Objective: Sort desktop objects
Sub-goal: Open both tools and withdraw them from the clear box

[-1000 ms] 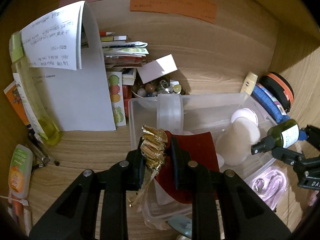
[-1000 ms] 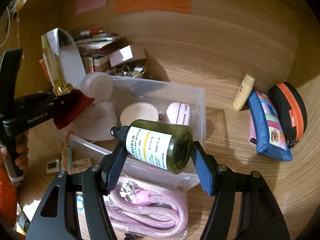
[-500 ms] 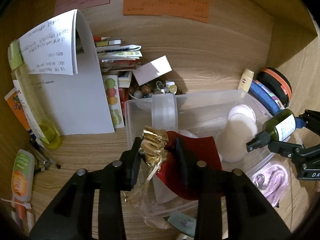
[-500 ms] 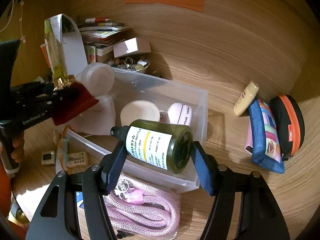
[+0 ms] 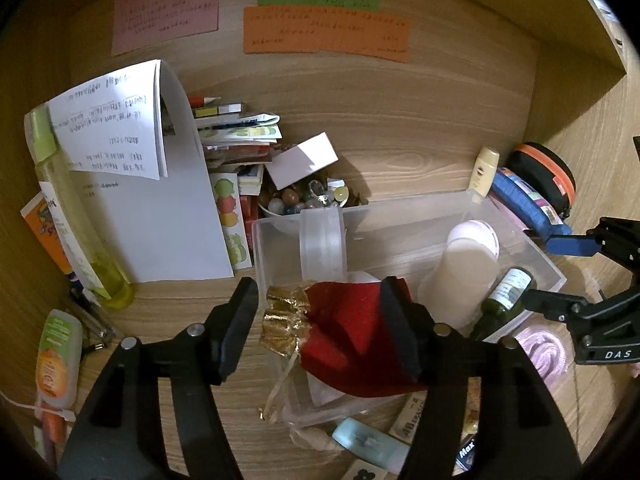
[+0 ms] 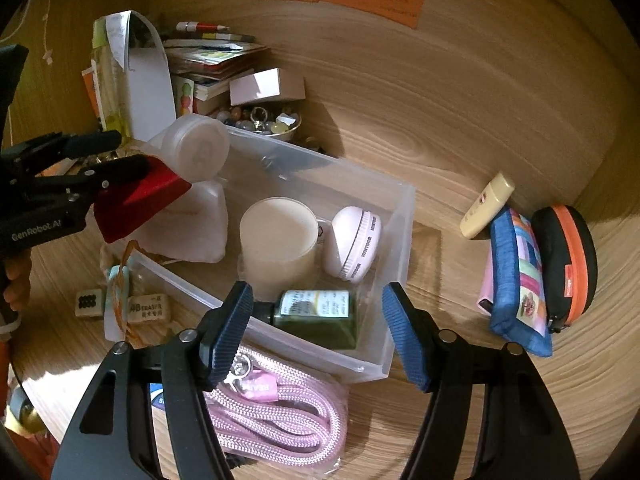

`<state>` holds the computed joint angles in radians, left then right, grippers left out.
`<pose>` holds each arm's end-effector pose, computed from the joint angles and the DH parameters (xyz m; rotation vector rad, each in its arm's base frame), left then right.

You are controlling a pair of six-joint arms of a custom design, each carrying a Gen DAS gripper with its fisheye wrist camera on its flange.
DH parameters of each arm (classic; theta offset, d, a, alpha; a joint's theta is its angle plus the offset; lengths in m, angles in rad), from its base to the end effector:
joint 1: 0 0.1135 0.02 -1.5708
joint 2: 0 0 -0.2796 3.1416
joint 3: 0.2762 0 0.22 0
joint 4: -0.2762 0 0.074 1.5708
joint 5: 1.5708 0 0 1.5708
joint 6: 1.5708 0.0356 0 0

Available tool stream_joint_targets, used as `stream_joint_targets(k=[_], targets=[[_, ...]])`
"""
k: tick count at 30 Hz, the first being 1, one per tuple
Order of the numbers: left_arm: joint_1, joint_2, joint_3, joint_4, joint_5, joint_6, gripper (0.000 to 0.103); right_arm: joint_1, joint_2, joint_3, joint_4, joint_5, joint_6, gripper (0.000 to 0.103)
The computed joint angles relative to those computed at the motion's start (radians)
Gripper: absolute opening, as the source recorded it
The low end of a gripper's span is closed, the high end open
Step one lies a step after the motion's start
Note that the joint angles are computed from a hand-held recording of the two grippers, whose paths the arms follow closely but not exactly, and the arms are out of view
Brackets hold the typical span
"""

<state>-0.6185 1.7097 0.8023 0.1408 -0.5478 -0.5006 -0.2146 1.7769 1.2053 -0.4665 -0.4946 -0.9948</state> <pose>0.2646 -0.1655 0.1882 -0.1321 2.2007 0.0271 0.3370 -0.0561 0.2324 -1.0787 2.1835 0.1278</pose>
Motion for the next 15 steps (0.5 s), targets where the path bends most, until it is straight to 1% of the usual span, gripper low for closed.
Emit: stream_joint_targets(k=[3,5,7,9,10,15], targets=[[-0.004,-0.007,0.013,-0.023,0.003,0.001,0.065,-0.007,0.001,0.005,-0.019,-0.005,-0.015,0.067],[-0.010,-0.019,0.015,-0.033,0.008,-0.002,0.072,-0.017,-0.004,0.003,-0.023,-0.013,-0.015,0.067],[-0.019,-0.044,0.011,-0.041,0.013,0.000,0.075,-0.037,-0.012,0.006,-0.038,-0.040,-0.016,0.068],[-0.026,-0.074,0.003,-0.043,0.020,0.005,0.075,-0.054,-0.022,0.009,-0.055,-0.064,-0.014,0.076],[-0.030,-0.095,-0.002,-0.048,0.020,0.004,0.076,-0.065,-0.027,0.010,-0.065,-0.082,-0.013,0.078],[-0.065,-0.178,-0.018,-0.096,-0.048,-0.019,0.082,-0.108,-0.055,0.021,-0.102,-0.135,0.004,0.082]])
